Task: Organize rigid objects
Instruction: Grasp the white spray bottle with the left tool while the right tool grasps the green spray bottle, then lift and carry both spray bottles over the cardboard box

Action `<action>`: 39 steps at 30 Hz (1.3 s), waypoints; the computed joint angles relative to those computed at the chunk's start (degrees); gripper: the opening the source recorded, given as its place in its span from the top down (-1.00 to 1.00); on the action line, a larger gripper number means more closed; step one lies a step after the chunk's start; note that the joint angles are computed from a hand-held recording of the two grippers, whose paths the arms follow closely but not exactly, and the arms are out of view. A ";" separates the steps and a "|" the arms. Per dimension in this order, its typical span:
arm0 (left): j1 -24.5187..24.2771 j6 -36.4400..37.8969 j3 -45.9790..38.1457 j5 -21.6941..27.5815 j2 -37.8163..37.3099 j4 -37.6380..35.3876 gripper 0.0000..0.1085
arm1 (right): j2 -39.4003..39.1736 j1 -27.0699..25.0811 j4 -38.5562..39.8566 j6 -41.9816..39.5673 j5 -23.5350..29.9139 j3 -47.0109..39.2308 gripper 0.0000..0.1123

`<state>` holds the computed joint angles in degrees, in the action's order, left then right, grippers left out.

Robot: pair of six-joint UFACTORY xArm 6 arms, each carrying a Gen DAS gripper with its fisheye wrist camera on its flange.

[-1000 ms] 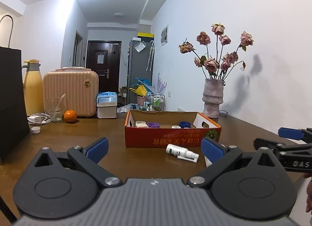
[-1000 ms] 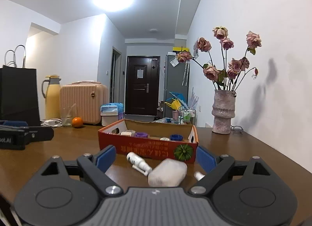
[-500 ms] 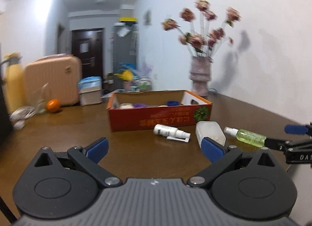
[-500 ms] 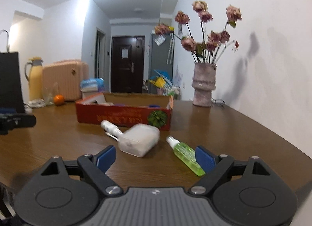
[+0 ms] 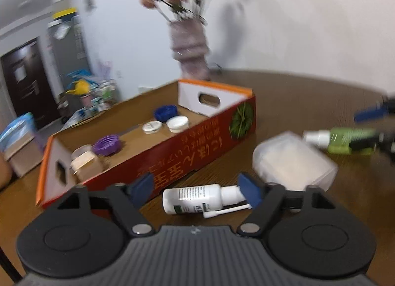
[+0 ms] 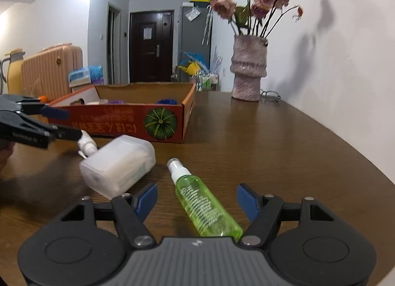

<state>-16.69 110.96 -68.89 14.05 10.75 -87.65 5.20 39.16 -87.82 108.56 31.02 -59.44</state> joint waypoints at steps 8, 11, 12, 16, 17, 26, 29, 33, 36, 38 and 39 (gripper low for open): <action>4.24 -16.85 -6.59 13.37 6.63 21.66 -0.05 | 5.10 -3.90 2.24 -2.96 -7.08 -4.48 -0.03; 4.53 -22.71 -3.27 15.49 3.79 26.27 0.11 | 5.35 -4.72 2.45 -1.50 -8.62 -4.73 0.27; 4.92 -23.69 -1.77 17.12 2.34 26.51 0.11 | 5.14 -4.87 1.92 -0.28 -8.85 -4.48 0.29; 4.77 -20.23 3.18 18.29 -2.31 22.02 -0.06 | 5.01 -5.09 1.92 0.74 -9.30 -3.97 0.33; 4.49 -20.15 3.38 18.17 -2.56 21.34 -0.20 | 5.11 -5.04 1.92 0.72 -9.17 -4.09 0.32; 1.72 -30.40 3.45 11.45 -1.15 20.89 0.43 | 7.14 -4.23 6.90 -5.27 -7.94 -6.44 0.33; 2.20 -27.90 8.44 10.26 -4.99 16.77 0.46 | 6.99 -3.48 7.60 -5.30 -6.02 -6.36 0.46; 3.19 -26.45 14.31 9.60 -10.14 10.44 0.49 | 6.38 -2.69 6.95 -2.50 -5.45 -5.68 0.46; 3.25 -24.11 18.96 7.22 -14.93 3.09 0.50 | 6.30 -1.71 4.21 2.76 -7.41 -5.65 0.46; 3.43 -21.72 22.32 5.94 -18.99 -2.42 0.50 | 6.22 -0.62 3.69 4.85 -7.36 -5.68 0.46; 3.54 -20.39 23.79 5.41 -20.93 -5.01 0.50 | 6.10 -0.19 3.34 6.07 -7.19 -5.56 0.46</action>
<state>-13.15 90.57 -45.10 19.46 -10.18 -92.65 11.30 38.97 -84.48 114.63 23.83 -65.00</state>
